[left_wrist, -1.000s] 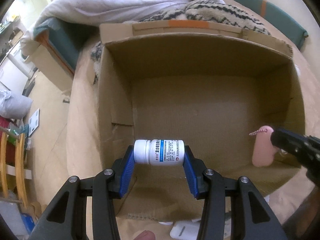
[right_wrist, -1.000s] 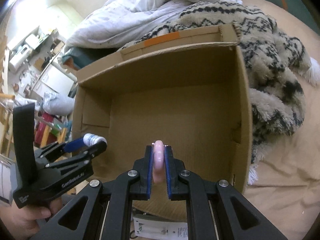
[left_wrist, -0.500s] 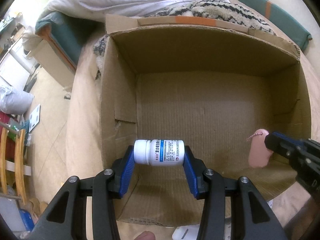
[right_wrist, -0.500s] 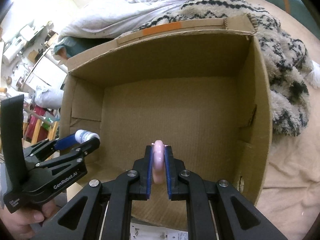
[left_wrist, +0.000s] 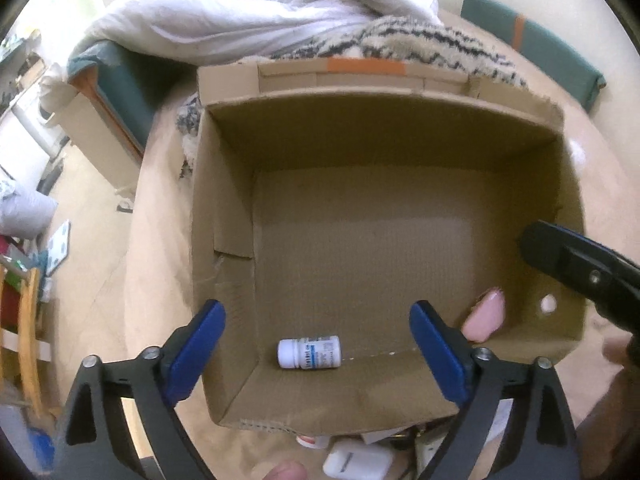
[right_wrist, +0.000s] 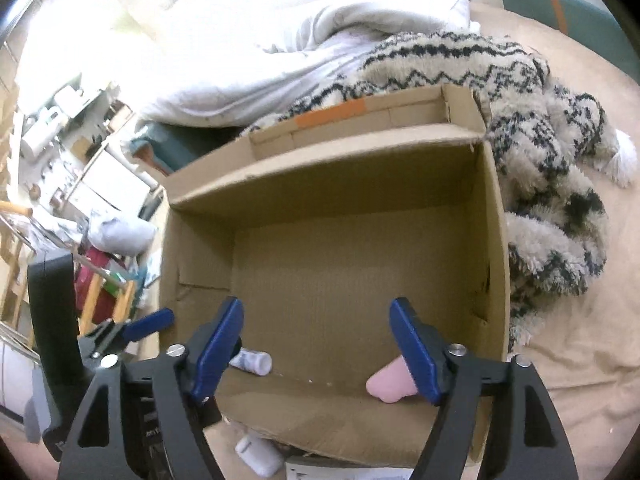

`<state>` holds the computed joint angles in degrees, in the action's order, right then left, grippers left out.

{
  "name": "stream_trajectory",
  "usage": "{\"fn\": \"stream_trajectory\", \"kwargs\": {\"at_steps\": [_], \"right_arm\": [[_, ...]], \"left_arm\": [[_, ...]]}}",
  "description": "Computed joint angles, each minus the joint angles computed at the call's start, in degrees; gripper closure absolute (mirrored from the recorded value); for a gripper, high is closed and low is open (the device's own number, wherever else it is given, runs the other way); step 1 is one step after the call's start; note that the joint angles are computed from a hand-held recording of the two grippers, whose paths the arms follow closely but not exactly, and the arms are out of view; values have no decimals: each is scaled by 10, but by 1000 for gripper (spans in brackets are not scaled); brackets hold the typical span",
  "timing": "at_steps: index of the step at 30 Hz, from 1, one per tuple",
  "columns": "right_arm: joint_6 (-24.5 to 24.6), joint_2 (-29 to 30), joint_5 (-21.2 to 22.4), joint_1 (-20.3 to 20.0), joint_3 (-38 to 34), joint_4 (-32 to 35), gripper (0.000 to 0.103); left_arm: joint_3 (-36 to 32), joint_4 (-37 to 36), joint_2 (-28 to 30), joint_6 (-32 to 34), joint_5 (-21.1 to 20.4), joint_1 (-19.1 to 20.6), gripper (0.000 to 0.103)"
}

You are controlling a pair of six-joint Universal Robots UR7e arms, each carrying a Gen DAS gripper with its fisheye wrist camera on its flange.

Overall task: Organize rigid objects
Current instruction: 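Carry both items into the box and open both tools to release them, then grasp the white earbud case with the left tool while the right tool grasps the white charger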

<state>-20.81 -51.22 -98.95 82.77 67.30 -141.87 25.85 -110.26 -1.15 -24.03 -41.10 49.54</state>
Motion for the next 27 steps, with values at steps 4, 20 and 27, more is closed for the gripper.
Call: {"fn": "stream_trajectory", "kwargs": {"at_steps": [4,20,27], "right_arm": [[-2,-14,14,3,23,-42,0],[1,-60,9,9,77,-65,0],[-3,-103,-13,7,136,-73,0]], "left_arm": [[32,-42,-19,7,-9,-2,6],[140,-95,-91,-21,11,-19,6],[271,-122,-166,-76,28,-24,6]]}}
